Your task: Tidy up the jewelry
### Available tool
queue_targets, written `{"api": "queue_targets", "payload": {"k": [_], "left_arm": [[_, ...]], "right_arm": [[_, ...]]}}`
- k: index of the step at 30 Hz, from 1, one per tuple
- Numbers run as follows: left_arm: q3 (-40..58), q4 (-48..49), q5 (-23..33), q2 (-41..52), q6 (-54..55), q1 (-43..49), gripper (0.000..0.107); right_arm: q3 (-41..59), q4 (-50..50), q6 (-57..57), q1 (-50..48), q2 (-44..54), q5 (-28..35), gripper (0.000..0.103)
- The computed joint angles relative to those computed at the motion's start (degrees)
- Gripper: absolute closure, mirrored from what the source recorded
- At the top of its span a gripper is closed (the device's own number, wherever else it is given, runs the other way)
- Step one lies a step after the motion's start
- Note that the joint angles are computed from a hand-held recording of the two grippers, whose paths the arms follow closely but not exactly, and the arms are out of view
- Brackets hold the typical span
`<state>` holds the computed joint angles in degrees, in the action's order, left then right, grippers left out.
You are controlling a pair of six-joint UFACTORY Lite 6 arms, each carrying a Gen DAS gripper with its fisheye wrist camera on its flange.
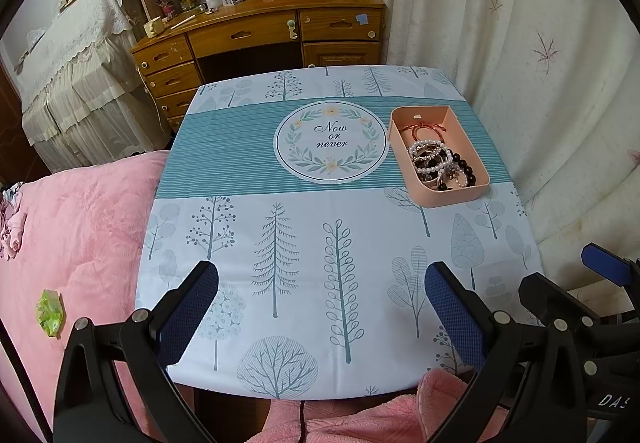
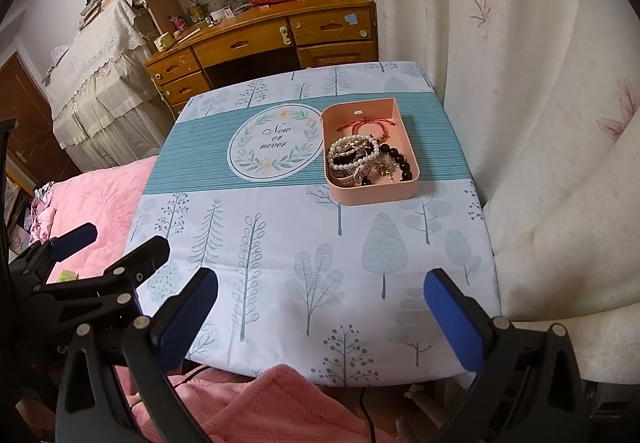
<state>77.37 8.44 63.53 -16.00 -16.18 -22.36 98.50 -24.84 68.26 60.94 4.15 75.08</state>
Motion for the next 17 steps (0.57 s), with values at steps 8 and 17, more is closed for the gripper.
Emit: {"api": "queue_targets", "payload": {"k": [8, 17], "left_arm": [[0.06, -0.44, -0.11, -0.03, 0.37, 0.2, 0.005], [0.07, -0.88, -0.36, -0.09, 0.96, 0.58, 0.005]], "right_arm": [[-3.2, 0.21, 1.3, 0.13, -1.57, -1.01, 0.0], [-3.6, 0.21, 1.89, -0.12, -1.61, -1.18, 0.0]]}}
